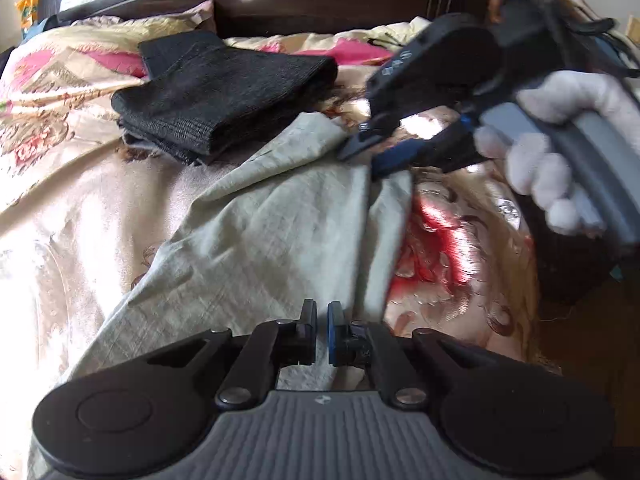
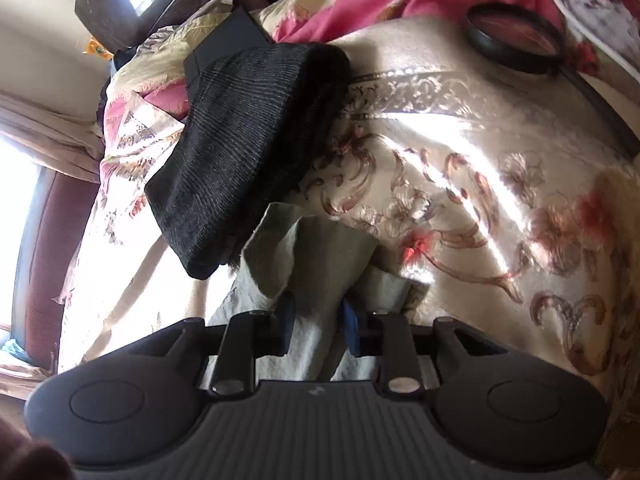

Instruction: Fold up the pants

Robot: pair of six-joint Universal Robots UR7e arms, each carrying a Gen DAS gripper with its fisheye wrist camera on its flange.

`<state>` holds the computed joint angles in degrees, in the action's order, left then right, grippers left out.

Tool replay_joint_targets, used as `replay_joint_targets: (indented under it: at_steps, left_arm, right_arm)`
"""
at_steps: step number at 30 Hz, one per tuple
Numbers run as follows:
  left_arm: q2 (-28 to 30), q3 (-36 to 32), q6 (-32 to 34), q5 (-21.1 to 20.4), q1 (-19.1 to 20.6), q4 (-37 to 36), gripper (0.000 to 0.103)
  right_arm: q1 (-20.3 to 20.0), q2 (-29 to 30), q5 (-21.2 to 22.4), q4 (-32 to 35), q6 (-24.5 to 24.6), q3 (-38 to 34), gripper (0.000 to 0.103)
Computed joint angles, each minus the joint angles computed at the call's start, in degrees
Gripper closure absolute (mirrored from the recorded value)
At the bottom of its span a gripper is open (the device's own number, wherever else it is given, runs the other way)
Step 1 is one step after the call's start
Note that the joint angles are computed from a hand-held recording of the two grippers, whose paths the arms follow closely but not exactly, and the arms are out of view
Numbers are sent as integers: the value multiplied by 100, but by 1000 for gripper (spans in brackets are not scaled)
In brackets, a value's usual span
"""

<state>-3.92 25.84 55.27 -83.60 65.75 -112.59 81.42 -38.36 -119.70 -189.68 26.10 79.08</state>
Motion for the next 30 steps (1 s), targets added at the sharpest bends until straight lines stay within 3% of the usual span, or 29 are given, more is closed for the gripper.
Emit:
replay_joint_targets:
  at_steps: [1, 3, 4, 7, 9, 12, 14, 15, 17, 20, 22, 25, 27, 30]
  left_arm:
    - [-43, 88, -19, 16, 2, -62, 78]
    - [-131, 323, 2, 87, 13, -296, 78]
    - [-177, 459, 8, 150, 13, -461, 78]
    - [-356, 758, -59, 131, 21, -725, 78]
    - [-547, 984, -96, 22, 39, -881, 78]
    - [-835, 1368, 168, -21, 53, -1222, 78]
    - [-880, 1357, 241, 54, 73, -1073, 78]
    - [-831, 1258, 210, 198, 75, -858, 78]
    - [-792, 1314, 301, 486, 71, -790, 78]
    - [-1029, 1794, 597, 651, 95, -1180, 78]
    - [-1098, 1742, 259, 605, 137, -962, 78]
    - [-1245, 1903, 7, 554, 193, -1188, 78]
    - [-1359, 2121, 45, 491, 221, -1528, 78]
    - [-1391, 2239, 191, 610, 231, -1836, 78]
  right_arm:
    - [-10, 15, 19, 84, 65, -49, 75]
    - [-45, -18, 211, 72, 261, -17, 100]
    - [-35, -57, 280, 30, 373, 33, 101]
    - [113, -218, 500, -469, 239, 289, 101]
    - [221, -416, 798, -808, 397, 589, 101]
    - [437, -536, 521, -1131, 201, 845, 101]
    - [397, -517, 204, -762, 131, 840, 101]
    - [273, -459, 69, -243, 167, 696, 98]
    - [74, -358, -134, 479, 604, 526, 97]
    - [90, -387, -22, -19, 550, 709, 96]
    - [151, -431, -128, -257, 656, 866, 92]
    - [61, -404, 156, -193, 851, 860, 83]
    - [-68, -195, 516, -142, 722, 579, 79]
    - [-167, 60, 766, -145, 736, 177, 81]
